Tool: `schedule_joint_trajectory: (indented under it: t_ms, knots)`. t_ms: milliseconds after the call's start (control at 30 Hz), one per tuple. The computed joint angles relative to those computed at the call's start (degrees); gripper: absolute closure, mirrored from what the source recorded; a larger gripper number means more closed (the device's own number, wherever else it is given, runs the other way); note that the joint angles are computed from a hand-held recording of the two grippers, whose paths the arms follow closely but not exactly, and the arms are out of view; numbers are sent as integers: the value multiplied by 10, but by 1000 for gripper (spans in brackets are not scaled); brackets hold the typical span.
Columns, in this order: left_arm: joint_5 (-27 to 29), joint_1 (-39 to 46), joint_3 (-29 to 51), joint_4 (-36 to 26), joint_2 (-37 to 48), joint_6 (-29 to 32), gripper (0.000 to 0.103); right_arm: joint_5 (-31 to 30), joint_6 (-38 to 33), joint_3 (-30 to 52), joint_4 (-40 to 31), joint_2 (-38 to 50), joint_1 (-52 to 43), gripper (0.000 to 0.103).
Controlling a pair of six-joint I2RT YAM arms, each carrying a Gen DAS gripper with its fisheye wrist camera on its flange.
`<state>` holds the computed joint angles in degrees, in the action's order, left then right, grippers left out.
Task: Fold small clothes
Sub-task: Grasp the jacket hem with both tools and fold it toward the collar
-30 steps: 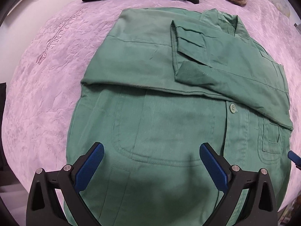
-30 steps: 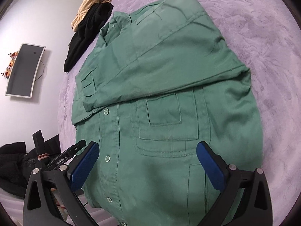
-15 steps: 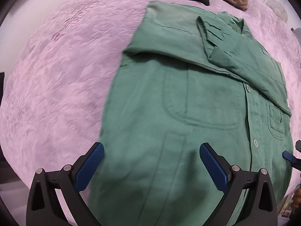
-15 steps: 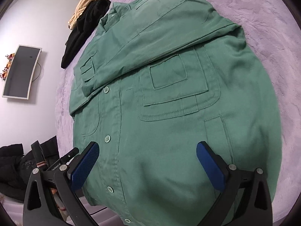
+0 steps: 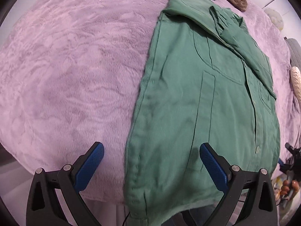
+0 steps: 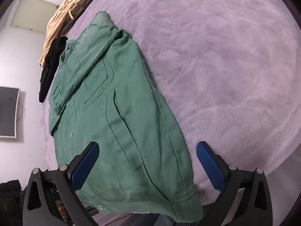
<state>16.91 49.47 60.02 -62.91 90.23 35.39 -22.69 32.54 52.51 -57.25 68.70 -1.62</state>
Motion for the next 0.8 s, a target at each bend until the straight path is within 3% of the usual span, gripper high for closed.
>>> schedule_joint_trajectory:
  t_ms: [267, 433, 533, 600, 800]
  knots:
    - [9, 31, -20, -78, -9, 93, 1, -101, 49, -88, 28, -90, 11, 0]
    - [-7, 63, -37, -121, -18, 149, 1, -221, 69, -119, 62, -125, -34, 0]
    - [-14, 74, -45, -127, -8, 153, 1, -130, 46, -86, 9, -124, -28, 0]
    - [-13, 77, -46, -123, -6, 152, 1, -113, 15, -79, -8, -123, -54, 0]
    - [-3, 75, -39, -125, 11, 131, 1, -181, -60, -129, -39, -91, -89, 0]
